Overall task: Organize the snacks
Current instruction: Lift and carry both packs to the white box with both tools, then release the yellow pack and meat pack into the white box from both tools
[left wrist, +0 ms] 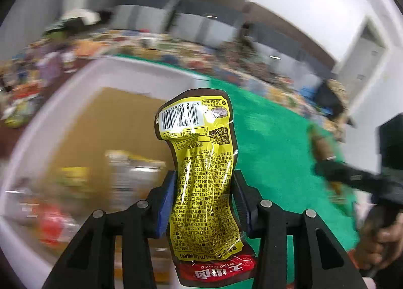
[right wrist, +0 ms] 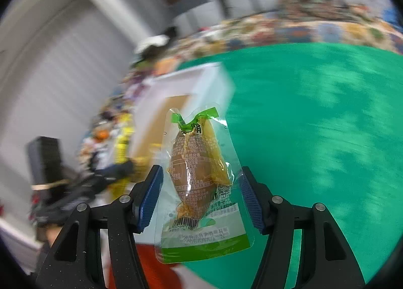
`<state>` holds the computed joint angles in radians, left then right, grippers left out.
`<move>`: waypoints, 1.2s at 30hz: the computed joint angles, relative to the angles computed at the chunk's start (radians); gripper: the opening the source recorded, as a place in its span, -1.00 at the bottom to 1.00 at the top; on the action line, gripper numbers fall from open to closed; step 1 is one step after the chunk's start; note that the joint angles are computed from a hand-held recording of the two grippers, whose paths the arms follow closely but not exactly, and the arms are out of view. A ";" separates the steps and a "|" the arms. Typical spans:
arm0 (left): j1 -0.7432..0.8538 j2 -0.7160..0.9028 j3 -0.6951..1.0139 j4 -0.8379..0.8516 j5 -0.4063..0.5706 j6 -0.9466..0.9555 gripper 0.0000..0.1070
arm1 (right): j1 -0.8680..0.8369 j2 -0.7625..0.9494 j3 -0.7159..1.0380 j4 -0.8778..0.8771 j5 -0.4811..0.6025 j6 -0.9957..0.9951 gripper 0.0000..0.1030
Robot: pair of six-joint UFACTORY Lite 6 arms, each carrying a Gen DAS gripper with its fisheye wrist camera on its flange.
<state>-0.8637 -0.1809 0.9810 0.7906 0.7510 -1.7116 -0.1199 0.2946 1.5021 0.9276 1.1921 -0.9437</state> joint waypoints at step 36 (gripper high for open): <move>-0.405 0.070 0.023 -0.066 0.818 -0.349 0.90 | 0.580 -0.338 -0.375 -0.235 -0.615 0.142 0.59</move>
